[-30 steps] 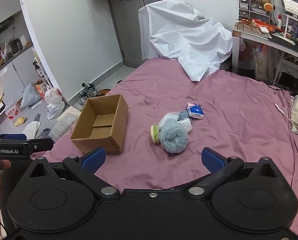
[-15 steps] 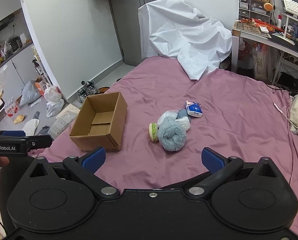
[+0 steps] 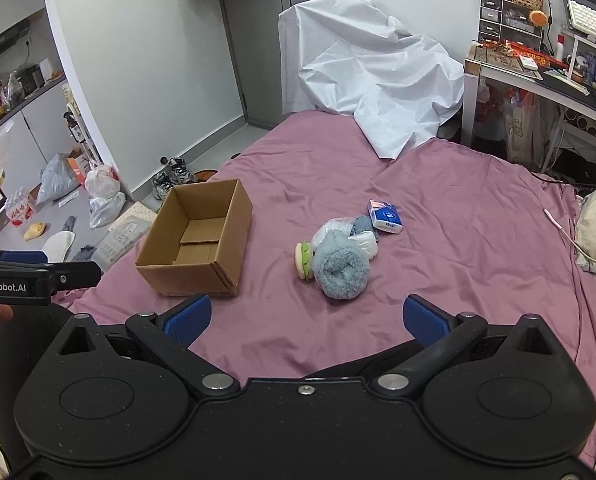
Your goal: Organize soft objects
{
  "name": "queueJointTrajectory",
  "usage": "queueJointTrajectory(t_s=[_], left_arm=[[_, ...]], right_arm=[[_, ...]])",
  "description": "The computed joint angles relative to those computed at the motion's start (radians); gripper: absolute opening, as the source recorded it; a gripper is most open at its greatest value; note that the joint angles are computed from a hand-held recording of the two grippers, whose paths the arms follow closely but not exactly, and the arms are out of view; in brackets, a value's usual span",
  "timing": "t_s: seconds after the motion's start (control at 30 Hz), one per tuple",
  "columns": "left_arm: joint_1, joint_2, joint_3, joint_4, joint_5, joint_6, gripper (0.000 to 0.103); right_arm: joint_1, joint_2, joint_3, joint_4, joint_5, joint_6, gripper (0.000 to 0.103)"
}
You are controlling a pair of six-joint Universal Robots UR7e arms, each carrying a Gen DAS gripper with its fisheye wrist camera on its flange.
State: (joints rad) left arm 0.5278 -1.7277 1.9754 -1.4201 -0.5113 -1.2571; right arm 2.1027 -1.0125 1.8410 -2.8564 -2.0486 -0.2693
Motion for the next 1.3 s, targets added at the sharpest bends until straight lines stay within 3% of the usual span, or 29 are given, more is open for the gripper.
queueJointTrajectory(t_s=[0.67,0.9,1.3], left_arm=[[0.012,0.013,0.012,-0.049,-0.003,0.014,0.102],[0.041,0.032,0.025,-0.124,-0.005,0.06,0.102],[0.118,0.098,0.04,-0.326,-0.022,0.193,0.102]], right_arm=[[-0.004,0.004,0.0,0.001,-0.005,0.005,0.103],[-0.018,0.016,-0.009,0.008,0.019,-0.032,0.103],[-0.067,0.051,-0.031,0.012,0.043,-0.012,0.103]])
